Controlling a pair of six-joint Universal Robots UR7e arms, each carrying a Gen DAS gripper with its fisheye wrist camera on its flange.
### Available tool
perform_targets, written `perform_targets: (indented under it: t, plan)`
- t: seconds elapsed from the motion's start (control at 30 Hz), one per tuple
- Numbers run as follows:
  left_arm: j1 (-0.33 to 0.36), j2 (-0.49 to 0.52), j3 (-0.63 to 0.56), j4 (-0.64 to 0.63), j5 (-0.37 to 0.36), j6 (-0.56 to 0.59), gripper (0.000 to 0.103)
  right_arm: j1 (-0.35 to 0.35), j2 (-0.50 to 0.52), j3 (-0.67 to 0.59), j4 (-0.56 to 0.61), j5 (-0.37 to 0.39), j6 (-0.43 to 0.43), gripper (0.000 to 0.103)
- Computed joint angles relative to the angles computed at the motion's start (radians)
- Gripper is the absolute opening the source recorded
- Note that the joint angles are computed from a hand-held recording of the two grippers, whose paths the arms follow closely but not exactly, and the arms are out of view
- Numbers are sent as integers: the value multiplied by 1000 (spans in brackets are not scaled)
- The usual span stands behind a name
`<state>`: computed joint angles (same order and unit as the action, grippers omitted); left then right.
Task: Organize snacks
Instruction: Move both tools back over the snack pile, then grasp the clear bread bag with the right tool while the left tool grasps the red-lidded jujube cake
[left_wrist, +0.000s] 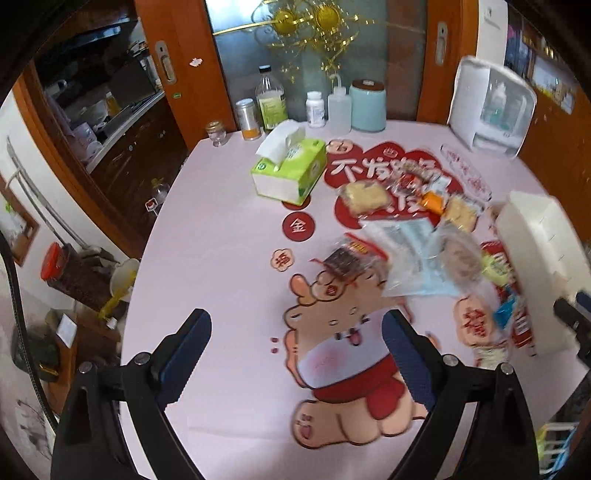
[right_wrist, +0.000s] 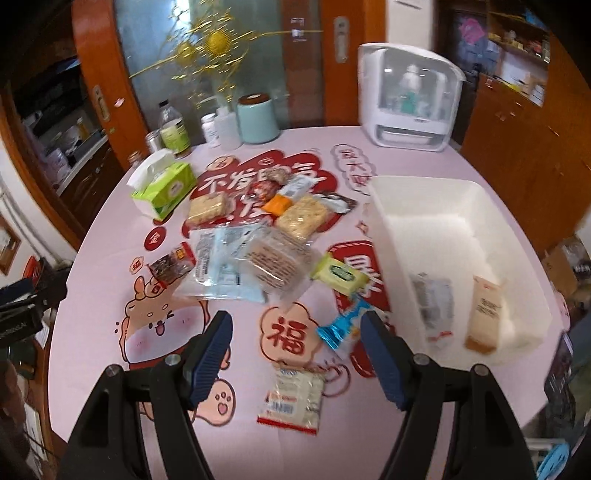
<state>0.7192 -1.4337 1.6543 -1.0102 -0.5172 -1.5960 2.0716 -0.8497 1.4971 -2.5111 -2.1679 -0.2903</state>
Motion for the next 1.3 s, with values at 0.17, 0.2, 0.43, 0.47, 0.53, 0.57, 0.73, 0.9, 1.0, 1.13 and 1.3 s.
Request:
perform_targets:
  t: [0.17,0.2,0.43,0.47,0.53,0.57,0.73,0.9,1.0,1.13,1.3]
  plan:
    - [83,9,18,-177,17,240,93,-15,109,-115,47,3,-116,73]
    - [100,13,19,-228,18,302,93,-21,133,-144,61,12,-145,73]
    - [248,118,-34,-597,-63,850,93,-52,309,-357,202,-22,-323,73]
    - [262,132,-44,-618,-75,893,93,-55,330,-381,215,-29,-345,73]
    - [294,164,-70,-650,-110,977,93,-57,366,-419,234,-57,-388,73]
    - [310,181,-85,-655,-119,1004,93,-59,381,-434,240,-70,-403,73]
    - [374,242,-151,-637,-166,1055,93,-77,430,-509,356,-74,-391,75]
    - [424,281,-201,-621,-208,1058,93,-80,452,-514,326,-90,-433,86]
    - [441,303,-223,-595,-212,1054,93,-81,461,-516,310,-95,-459,88]
    - [453,322,-233,-580,-219,1054,93,-87,461,-518,307,-82,-462,91]
    - [461,304,-194,-680,-273,1077,70,-90,455,-509,295,-70,-462,89]
